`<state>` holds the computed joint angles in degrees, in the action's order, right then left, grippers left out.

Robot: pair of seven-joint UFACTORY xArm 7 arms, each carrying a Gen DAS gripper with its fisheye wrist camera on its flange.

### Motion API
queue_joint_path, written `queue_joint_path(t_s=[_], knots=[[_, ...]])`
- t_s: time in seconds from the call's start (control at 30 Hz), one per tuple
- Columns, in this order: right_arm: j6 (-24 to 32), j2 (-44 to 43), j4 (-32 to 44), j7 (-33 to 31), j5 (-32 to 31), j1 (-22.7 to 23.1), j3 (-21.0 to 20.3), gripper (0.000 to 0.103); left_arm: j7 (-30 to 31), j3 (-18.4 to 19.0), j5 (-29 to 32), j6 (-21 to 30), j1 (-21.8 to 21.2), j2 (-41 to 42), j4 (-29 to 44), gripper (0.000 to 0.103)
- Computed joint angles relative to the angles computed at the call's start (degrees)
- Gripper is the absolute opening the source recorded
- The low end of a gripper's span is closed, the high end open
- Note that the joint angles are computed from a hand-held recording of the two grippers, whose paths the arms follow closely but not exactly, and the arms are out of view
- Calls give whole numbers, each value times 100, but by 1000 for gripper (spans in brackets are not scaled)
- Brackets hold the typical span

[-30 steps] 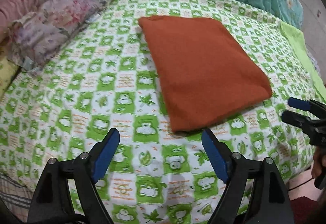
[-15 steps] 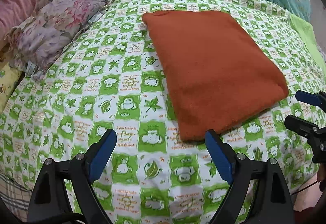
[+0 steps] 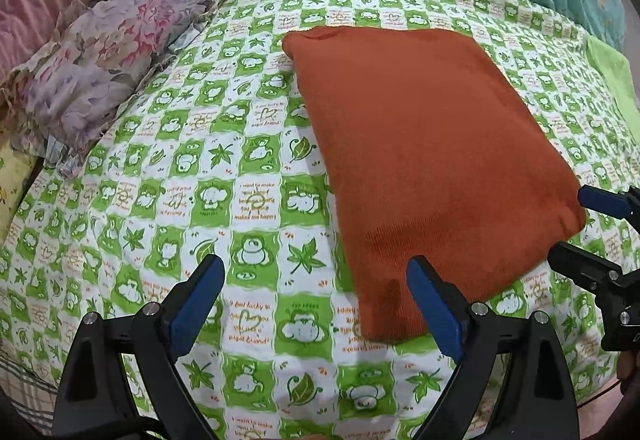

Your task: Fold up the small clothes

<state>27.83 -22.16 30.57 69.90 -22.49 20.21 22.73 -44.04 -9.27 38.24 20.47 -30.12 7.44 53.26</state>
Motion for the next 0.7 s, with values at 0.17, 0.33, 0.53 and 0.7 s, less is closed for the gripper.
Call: queue_joint_path(t_s=[0.17,0.33,0.53,0.7], knots=[[-128,63,4,-65,23,-67,-120,89,15,21,34,63,-45,145,169,93],[-264,101,-27,-138,137,-134,-225,89,164,45,-132,95,-83,300,324,93],[-398,159,-6,-237,188,-246,-283,89,318,114,-250,79,-156,437,503,93],[-497,198,19,-318,207,-314,-313,89,433,156,-355,63,-202,529,630,94]])
